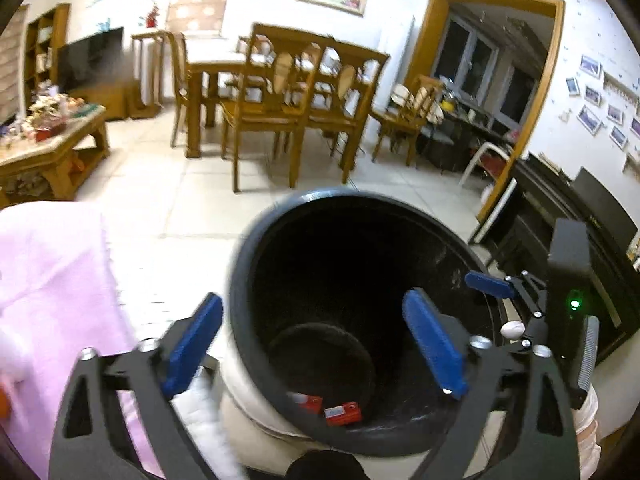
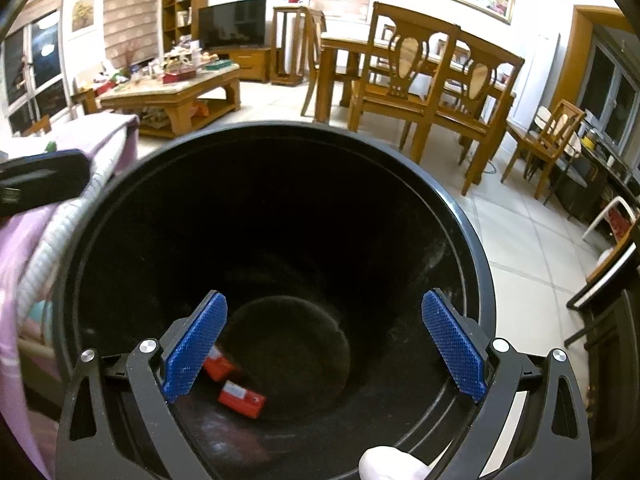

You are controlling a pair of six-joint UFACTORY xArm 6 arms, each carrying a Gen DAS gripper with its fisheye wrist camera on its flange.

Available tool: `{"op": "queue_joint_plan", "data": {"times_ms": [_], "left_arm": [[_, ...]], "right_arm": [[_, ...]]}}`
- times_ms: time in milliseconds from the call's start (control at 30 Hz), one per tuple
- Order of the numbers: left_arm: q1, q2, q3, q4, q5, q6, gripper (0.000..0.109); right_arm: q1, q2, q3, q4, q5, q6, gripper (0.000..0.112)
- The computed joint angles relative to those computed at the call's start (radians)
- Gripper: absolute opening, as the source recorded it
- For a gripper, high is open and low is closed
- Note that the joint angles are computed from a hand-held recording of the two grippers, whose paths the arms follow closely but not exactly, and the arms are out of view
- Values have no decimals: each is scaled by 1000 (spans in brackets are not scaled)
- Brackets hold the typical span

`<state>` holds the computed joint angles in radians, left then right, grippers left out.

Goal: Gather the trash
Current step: 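Grasp the yellow wrapper with the left tool while the right tool grasps the paper packet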

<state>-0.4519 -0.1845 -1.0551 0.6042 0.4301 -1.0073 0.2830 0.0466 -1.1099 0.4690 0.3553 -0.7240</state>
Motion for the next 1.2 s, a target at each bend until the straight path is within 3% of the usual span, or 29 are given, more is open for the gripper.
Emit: {"op": "queue_joint_plan", "data": {"times_ms": [167,267,400,500,567,733,900,1033,1100,1200], "left_arm": [[20,-187,131,66,52,-56,95],[51,-328,235,71,92,-59,96],[102,-530,372,52,158,-2,96],[157,-712,485,15,233,101,96],[209,-831,557,-33,269,194,96],[413,-981,661,-339,290,569,96],[509,-989,673,-558,276,773,95],[541,-992,686,-629,274,890,90],[538,-1009,700,-632,285,916,77],[528,-1013,706,-659,305,958,64]], "right_arm": [[43,-76,54,7,-26,-23,97],[89,-135,82,98,-18,-98,97],[161,-207,89,322,42,-264,97],[220,-254,94,545,129,-441,97],[261,-259,84,599,176,-500,97],[388,-200,-3,556,167,-550,96],[483,-55,-169,436,156,-547,96],[527,72,-303,311,175,-483,82],[546,131,-364,239,187,-424,76],[548,200,-450,170,266,-363,57]]}}
